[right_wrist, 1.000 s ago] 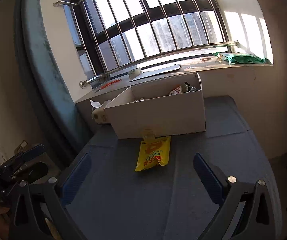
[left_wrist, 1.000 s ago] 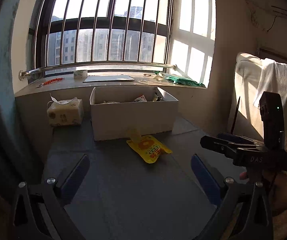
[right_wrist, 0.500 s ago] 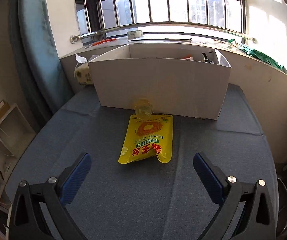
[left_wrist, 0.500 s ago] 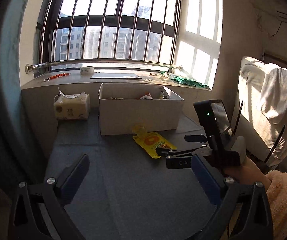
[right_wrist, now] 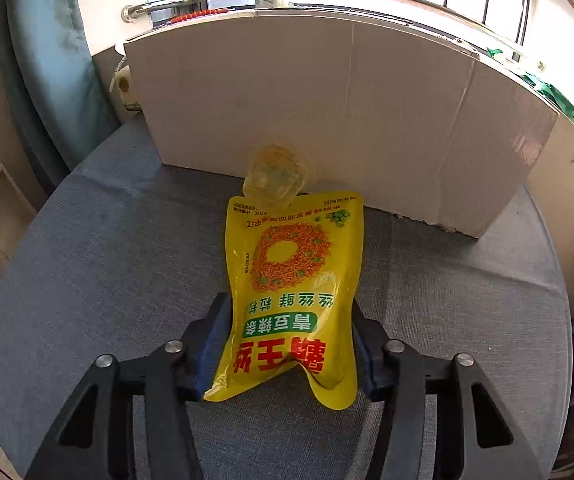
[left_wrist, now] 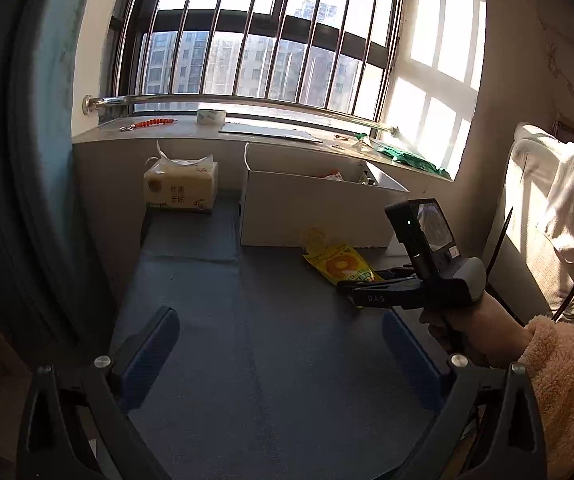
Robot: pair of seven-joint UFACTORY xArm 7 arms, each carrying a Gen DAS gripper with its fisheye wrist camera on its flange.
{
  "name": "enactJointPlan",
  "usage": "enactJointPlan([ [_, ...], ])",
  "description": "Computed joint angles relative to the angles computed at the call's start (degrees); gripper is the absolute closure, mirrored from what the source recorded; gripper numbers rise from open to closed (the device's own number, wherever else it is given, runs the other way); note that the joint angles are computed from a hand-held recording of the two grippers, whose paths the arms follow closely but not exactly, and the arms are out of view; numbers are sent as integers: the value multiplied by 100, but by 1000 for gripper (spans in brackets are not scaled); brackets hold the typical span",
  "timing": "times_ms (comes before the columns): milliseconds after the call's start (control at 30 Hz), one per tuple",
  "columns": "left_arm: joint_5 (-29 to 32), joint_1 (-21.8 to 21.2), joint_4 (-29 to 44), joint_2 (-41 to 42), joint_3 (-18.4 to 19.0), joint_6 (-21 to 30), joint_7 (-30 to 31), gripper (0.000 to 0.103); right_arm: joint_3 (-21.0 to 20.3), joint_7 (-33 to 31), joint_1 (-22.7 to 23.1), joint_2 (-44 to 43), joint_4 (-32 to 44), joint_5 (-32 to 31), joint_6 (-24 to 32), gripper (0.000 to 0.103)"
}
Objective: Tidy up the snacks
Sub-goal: 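Grasp the yellow pouch with the right gripper, then lift the yellow pouch with the right gripper while the left grasps a jelly cup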
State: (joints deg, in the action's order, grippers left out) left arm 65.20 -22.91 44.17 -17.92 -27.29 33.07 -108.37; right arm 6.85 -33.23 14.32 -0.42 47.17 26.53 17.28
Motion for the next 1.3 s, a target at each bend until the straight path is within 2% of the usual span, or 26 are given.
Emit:
enactJointPlan([
  [133,62,10,134,233,41,-86,37,0,-120,-682,85,-506,-450,697,159,68],
  [233,131,-35,368,570,186,-203,254,0,-464,-1338,285,-1131,-877,1564,280,71],
  [267,140,-57,483,720,250,-217,359,0,-614,-1477,345,-1420,-1058,1817,351,80],
  [333,203,-112,786,1100,431,-331,629,0,-906,-1648,446,-2005,-1429,2194,412,81],
  [433,140,-218,1448,1850,737,-467,1221,0,-1129,-1527,384,-2691,-1853,2054,396,82],
  [567,-468,-324,2548,2955,1089,-427,2413,0,-1879,-1556,491,-3310,-2059,2294,679,82],
  [600,-638,-357,2839,3222,1155,-358,2633,0,-1974,-1484,403,-3477,-2119,2261,822,83],
  [633,-906,-365,3150,3510,1192,-276,2950,0,-1995,-1422,384,-3552,-2164,2292,806,83],
  [700,-1398,-460,3881,4121,1242,231,3601,0,-2119,-1366,251,-3806,-2312,2178,948,83],
  [800,-2012,-538,4757,4875,1350,767,4263,0,-2166,-1251,89,-4043,-2447,1982,1008,83],
  [833,-2127,-603,4975,5048,1439,935,4310,1,-2217,-1230,81,-4111,-2471,1967,1011,83],
  [900,-2187,-709,5180,5233,1641,957,4361,2,-2308,-1196,76,-4190,-2483,1916,1050,83],
  [933,-2291,-820,5240,5280,1817,965,4397,13,-2337,-1202,75,-4220,-2510,1893,1037,83],
  [967,-2303,-741,5144,5245,1813,734,4259,29,-2377,-1211,68,-4253,-2536,1862,1049,83],
  [1000,-2377,-762,5102,5206,1893,644,4201,39,-2414,-1206,93,-4245,-2531,1861,1059,83],
  [1033,-2473,-787,5145,5198,1921,698,4357,70,-2447,-1210,117,-4266,-2545,1875,1065,83],
  [1067,-2624,-942,5176,5175,2098,794,4483,69,-2472,-1222,142,-4273,-2550,1882,1071,83],
  [1100,-2563,-879,5041,5085,2040,651,4447,69,-2477,-1228,167,-4259,-2550,1886,1064,83],
  [1200,-2618,-978,4487,4696,2207,105,4452,69,-2524,-1280,272,-4215,-2554,1964,1041,83],
  [1300,-2250,-1293,3648,4025,2569,-607,3948,69,-2570,-1368,410,-4122,-2543,2131,990,83],
])
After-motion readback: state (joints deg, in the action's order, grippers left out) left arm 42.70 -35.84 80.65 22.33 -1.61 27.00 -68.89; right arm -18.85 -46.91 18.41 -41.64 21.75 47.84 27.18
